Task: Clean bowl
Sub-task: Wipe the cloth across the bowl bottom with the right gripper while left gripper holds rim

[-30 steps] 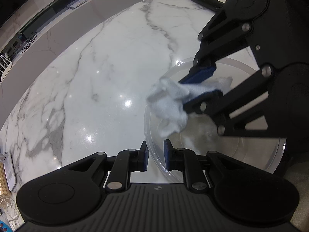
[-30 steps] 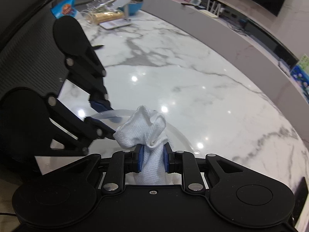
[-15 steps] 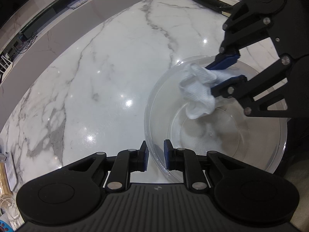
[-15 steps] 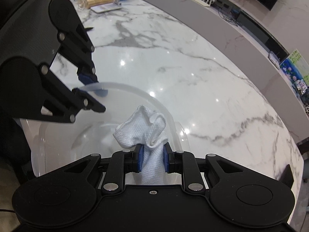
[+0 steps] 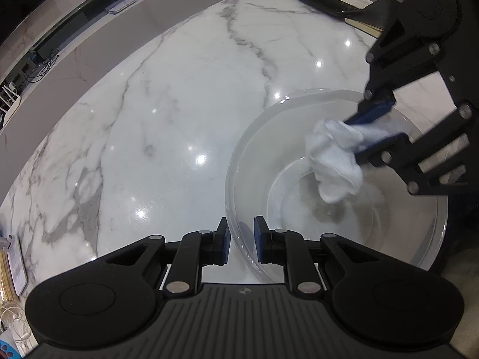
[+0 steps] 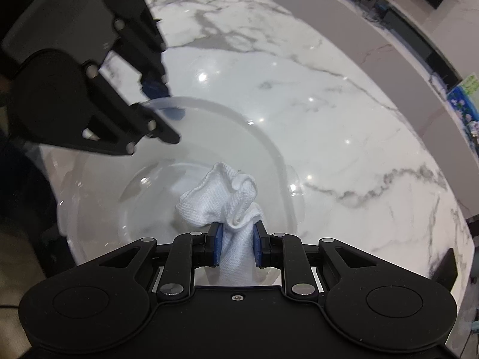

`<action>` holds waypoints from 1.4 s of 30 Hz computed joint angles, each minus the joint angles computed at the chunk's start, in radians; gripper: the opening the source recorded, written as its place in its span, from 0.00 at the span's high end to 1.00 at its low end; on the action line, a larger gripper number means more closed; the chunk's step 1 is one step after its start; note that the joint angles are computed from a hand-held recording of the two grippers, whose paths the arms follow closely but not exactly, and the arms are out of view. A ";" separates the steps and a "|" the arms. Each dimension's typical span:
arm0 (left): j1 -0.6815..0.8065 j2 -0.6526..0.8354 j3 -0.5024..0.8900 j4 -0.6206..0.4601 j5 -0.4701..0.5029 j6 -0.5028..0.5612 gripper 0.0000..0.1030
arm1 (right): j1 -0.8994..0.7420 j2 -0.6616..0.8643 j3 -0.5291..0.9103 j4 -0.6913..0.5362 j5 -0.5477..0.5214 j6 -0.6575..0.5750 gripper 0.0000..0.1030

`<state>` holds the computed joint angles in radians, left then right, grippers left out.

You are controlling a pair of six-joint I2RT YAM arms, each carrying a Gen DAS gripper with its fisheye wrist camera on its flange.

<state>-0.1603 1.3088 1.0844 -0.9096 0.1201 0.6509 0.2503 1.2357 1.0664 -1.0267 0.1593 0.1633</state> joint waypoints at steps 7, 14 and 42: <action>-0.002 0.002 0.000 0.002 -0.004 -0.004 0.86 | 0.016 -0.012 -0.013 0.006 -0.110 -0.010 0.82; -0.010 0.002 0.002 -0.001 -0.007 -0.014 0.86 | 0.062 0.001 -0.029 0.059 -0.154 0.006 0.82; -0.010 -0.001 -0.002 0.001 -0.007 -0.019 0.86 | 0.050 -0.030 0.042 0.047 -0.313 0.010 0.82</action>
<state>-0.1706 1.3074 1.0821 -0.9083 0.1127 0.6320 0.2998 1.2056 1.1082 -0.9794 -0.1537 0.1729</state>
